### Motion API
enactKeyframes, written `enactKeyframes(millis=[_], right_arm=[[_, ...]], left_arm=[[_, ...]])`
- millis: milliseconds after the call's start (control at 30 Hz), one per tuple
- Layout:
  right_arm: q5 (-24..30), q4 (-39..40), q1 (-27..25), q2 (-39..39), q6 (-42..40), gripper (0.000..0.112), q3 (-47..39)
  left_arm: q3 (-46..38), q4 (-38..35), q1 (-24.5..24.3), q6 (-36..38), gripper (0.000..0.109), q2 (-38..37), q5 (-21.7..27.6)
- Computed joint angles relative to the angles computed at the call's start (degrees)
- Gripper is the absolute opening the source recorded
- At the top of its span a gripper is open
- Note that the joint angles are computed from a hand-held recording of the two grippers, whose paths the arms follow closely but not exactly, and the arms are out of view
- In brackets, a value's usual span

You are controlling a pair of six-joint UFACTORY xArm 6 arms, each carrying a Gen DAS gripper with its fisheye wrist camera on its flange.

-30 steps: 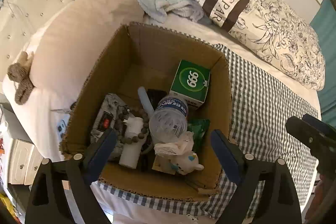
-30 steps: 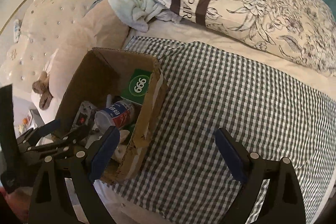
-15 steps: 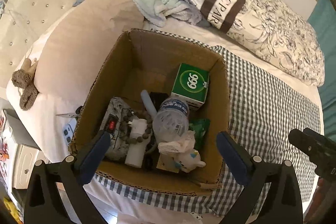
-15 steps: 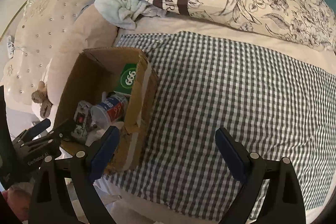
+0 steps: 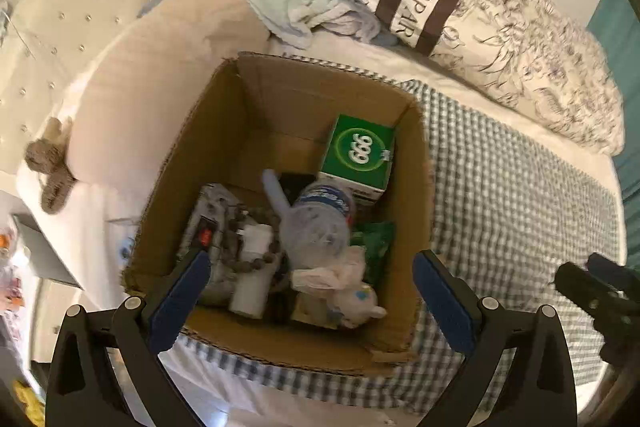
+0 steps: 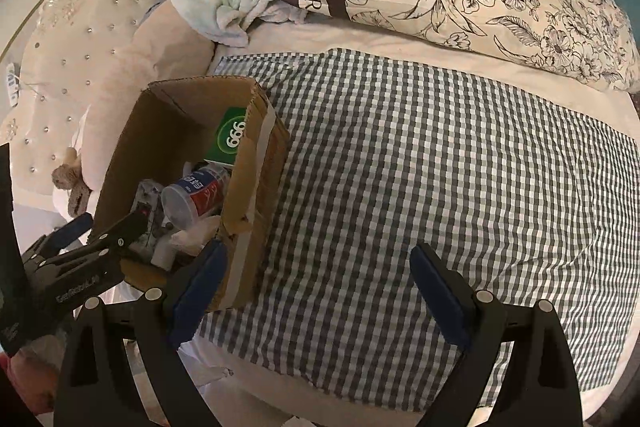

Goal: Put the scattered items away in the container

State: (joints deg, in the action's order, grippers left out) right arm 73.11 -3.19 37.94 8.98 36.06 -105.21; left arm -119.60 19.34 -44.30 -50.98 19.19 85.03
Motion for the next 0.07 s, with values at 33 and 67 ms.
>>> enactKeyframes(millis=[33,67], right_arm=[[0.0,0.0,-0.1,-0.1,0.1,0.093,0.1],[0.0,-0.1,-0.1,-0.2,0.2,0.093,0.2]], left_arm=[[0.5,-0.8,0.2,0.3,0.103,-0.3,-0.8],[1.5,-1.5,0.4,0.3,0.103,-0.9,-2.0]])
